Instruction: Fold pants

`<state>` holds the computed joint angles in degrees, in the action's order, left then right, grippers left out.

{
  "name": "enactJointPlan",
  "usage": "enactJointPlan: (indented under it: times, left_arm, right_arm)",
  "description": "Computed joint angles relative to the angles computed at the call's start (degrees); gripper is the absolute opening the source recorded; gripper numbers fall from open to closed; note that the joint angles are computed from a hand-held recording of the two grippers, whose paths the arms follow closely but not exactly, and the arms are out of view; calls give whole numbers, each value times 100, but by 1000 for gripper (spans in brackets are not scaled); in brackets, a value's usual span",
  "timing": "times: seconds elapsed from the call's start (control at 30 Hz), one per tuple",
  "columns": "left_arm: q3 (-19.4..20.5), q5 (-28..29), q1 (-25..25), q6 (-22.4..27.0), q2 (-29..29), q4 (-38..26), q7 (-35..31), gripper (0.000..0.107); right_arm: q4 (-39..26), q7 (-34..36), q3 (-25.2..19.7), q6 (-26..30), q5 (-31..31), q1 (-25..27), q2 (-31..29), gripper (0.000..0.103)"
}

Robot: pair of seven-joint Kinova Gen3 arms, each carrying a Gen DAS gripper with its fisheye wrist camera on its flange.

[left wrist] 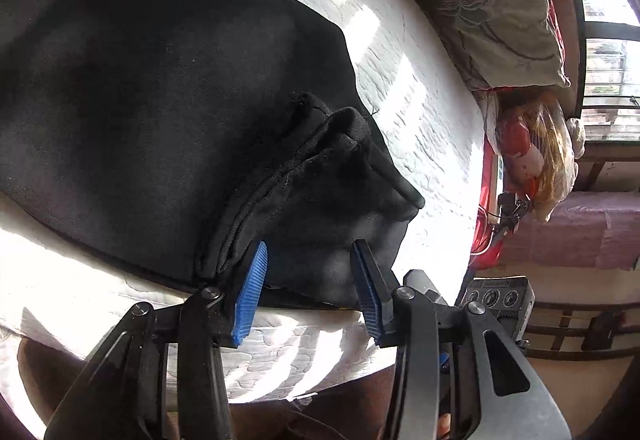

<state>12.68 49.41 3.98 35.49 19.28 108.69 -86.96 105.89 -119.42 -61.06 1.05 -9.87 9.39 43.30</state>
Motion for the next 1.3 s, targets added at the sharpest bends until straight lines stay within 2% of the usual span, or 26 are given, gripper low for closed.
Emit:
enactJointPlan:
  times: [0.03,0.07,0.1,0.13,0.2,0.33,0.37,0.47,0.5,0.6,0.67,0.77,0.8,0.9,1.07,1.13,1.2,1.3]
  left_arm:
    - [-72,28,55,19,-17,-2,-30,41]
    - [-54,-8,36,77,-32,-51,20,41]
    - [1,-3,-59,144,-91,-47,-24,41]
    - [-11,41,-151,218,-224,15,-155,41]
    - [-179,-93,-215,263,-574,136,-222,41]
    - [-720,-374,-619,592,-1230,361,-546,41]
    - [-883,-531,-735,719,-1307,330,-574,41]
    - [-1413,-979,-1056,1189,-1285,97,-732,56]
    - [-1490,-1010,-1255,1422,-1167,-52,-907,59]
    - [-1297,-959,-2051,2121,-583,-589,-1594,59]
    - [-1045,-1040,-2470,2587,-112,-1074,-1881,59]
    - [-733,-1324,-2779,3286,660,-1871,-2149,59]
    - [-690,-1474,-2780,3519,900,-2129,-2199,59]
    - [-962,-1728,-2412,4031,1427,-2816,-2391,59]
    - [-655,-1896,-2359,4586,2011,-3642,-2730,59]
    - [-584,-1937,-2286,4870,2214,-3951,-2735,69]
    - [-506,-1912,-2257,5073,2351,-4129,-2813,86]
    - [-476,-1984,-2246,5146,2325,-4148,-3128,92]
  right_arm:
    - [-22,-9,265,140,34,-211,-159,35]
    - [-141,-111,531,283,88,-444,-280,33]
    - [-253,-204,769,405,50,-660,-431,33]
    - [-335,-208,902,497,-46,-802,-563,37]
    - [-583,-214,1061,740,41,-1072,-780,38]
    - [-1334,-648,1852,1672,924,-2134,-1189,60]
    - [-1556,-718,2008,1905,1157,-2399,-1180,62]
    - [-2352,-885,2327,2604,1856,-3196,-919,67]
    - [-2618,-997,2425,2837,2089,-3461,-815,67]
    - [-3414,-938,2820,3441,2376,-4257,-474,67]
    - [-3945,-669,3153,3747,2101,-4665,-216,67]
    - [-4547,-238,3712,4199,1454,-5155,-4,67]
    - [-4715,-172,3848,4301,1367,-5275,70,67]
    - [-5248,-129,4317,4661,1336,-5679,257,67]
    - [-5975,-204,4956,5041,1845,-6362,515,67]
    - [-6318,-224,5104,5208,2105,-6626,673,67]
    - [-6496,-204,5233,5220,2209,-6815,761,66]
    - [-6780,-198,5287,5303,2282,-6960,908,65]
